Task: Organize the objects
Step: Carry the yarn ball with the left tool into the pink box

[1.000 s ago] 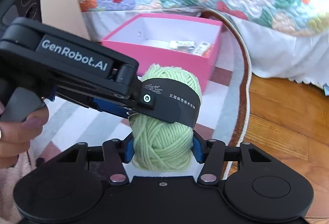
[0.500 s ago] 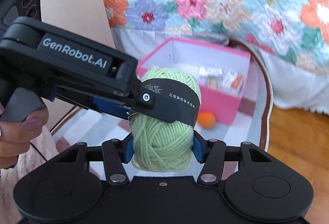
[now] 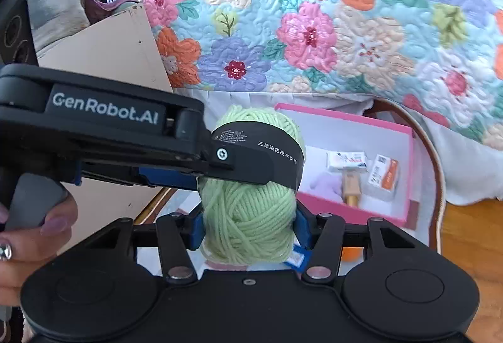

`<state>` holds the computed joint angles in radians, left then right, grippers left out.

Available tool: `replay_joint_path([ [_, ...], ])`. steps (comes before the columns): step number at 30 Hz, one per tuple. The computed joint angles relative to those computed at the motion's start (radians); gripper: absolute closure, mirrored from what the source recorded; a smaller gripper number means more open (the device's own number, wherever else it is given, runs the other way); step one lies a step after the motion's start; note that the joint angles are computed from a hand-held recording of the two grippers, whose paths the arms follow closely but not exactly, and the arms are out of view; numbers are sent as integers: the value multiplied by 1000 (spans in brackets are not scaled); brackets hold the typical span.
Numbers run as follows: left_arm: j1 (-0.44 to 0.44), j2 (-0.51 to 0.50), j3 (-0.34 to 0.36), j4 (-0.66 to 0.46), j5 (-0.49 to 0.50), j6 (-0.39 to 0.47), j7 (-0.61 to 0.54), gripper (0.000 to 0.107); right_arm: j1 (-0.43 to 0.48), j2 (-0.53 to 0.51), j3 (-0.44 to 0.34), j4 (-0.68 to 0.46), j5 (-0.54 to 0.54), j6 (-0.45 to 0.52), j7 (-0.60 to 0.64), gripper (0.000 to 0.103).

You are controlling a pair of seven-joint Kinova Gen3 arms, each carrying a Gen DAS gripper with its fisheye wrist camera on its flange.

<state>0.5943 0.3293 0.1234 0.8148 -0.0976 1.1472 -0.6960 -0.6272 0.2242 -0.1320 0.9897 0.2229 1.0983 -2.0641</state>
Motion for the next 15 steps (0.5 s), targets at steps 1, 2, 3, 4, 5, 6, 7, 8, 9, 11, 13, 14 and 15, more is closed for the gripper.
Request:
replay_joint_path([
  [1, -15, 9, -3, -9, 7, -1, -5, 50, 13, 24, 0, -30, -19, 2, 14, 44],
  [2, -28, 16, -5, -17, 12, -4, -15, 50, 26, 46, 2, -60, -39, 3, 26, 44],
  [3, -45, 23, -6, -18, 24, -17, -26, 50, 40, 70, 5, -92, -61, 7, 38, 44],
  [4, -72, 27, -4, -7, 50, -44, -35, 50, 56, 98, 7, -135, -86, 22, 60, 44],
  [5, -96, 28, -1, 11, 78, -76, -41, 50, 69, 126, 10, -181, -106, 43, 89, 44],
  [6, -118, 29, 2, 30, 104, -107, -49, 50, 83, 151, 12, -218, -126, 57, 120, 44],
  [7, -137, 38, 4, 32, 123, -122, -61, 50, 102, 177, 11, -255, -154, 72, 157, 44],
  [8, -149, 53, 6, 19, 135, -122, -72, 50, 117, 203, 11, -288, -178, 86, 188, 44],
  [9, -156, 71, 4, 3, 142, -118, -77, 50, 128, 227, 13, -315, -197, 94, 215, 44],
  [11, -160, 111, -5, -38, 142, -102, -83, 50, 145, 261, 19, -337, -229, 84, 243, 44],
  [13, -149, 153, -26, -82, 120, -84, -77, 50, 171, 294, 20, -339, -270, 48, 253, 44],
  [14, -139, 179, -37, -113, 101, -68, -78, 50, 184, 310, 18, -338, -291, 29, 251, 44],
  [15, -133, 203, -47, -140, 87, -55, -78, 50, 193, 329, 19, -340, -308, 12, 246, 44],
])
